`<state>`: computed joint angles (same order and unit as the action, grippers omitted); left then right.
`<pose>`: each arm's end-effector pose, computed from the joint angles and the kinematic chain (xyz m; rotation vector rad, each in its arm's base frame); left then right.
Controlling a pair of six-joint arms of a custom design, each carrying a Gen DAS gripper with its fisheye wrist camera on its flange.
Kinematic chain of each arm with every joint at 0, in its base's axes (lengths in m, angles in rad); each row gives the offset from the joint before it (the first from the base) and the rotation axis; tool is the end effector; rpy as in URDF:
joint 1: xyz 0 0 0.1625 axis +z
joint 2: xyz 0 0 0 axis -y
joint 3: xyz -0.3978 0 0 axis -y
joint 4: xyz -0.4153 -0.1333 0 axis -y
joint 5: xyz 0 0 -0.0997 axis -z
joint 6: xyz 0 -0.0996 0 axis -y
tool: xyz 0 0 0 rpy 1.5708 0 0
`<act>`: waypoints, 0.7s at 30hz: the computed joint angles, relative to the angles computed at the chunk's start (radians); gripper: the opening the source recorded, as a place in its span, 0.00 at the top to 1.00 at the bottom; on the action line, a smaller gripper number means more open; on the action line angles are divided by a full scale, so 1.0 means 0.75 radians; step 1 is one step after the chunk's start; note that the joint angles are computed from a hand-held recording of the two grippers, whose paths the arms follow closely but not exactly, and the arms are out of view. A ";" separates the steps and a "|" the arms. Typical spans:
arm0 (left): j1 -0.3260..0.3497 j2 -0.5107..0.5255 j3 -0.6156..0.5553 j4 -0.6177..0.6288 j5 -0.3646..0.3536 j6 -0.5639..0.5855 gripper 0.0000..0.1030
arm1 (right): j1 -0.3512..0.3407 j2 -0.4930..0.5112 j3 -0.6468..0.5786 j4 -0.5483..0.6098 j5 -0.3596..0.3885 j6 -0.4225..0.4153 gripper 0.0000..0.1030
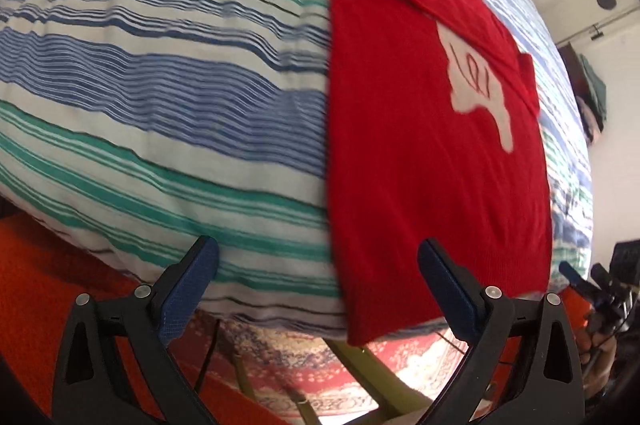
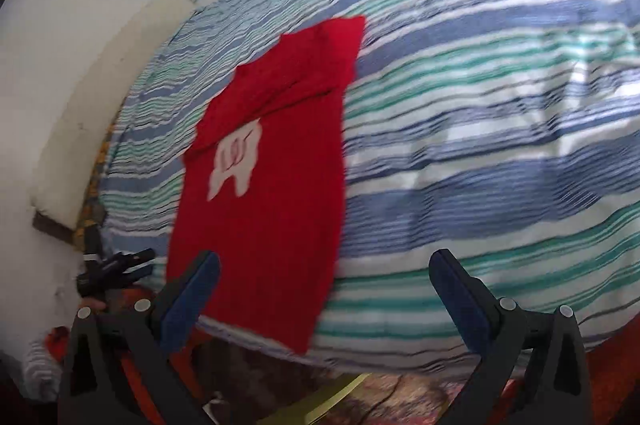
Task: Fold small clothes
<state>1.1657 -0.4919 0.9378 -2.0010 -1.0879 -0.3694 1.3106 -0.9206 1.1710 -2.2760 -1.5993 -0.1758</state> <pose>-0.1596 -0.8277 0.0815 0.0530 2.6788 -0.2297 -0.0737 -0.7839 0.3306 -0.1339 -2.9416 0.6562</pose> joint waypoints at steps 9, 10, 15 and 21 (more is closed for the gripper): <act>-0.023 0.066 -0.048 0.239 -0.090 -0.011 0.85 | 0.006 0.122 -0.073 0.234 0.025 -0.018 0.54; -0.014 0.053 -0.041 0.224 -0.124 -0.022 0.94 | 0.010 0.128 -0.074 0.219 0.012 -0.018 0.65; -0.003 -0.067 0.097 0.023 -0.269 -0.027 0.95 | 0.004 0.083 -0.023 0.090 0.036 0.017 0.94; -0.029 0.011 -0.098 -0.121 -0.368 0.051 0.95 | 0.014 0.076 -0.041 -0.067 0.145 0.009 0.94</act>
<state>1.1436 -0.4836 0.8643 -2.0921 -1.3635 -0.3312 1.3212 -0.8634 1.1400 -2.3261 -1.4909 -0.1690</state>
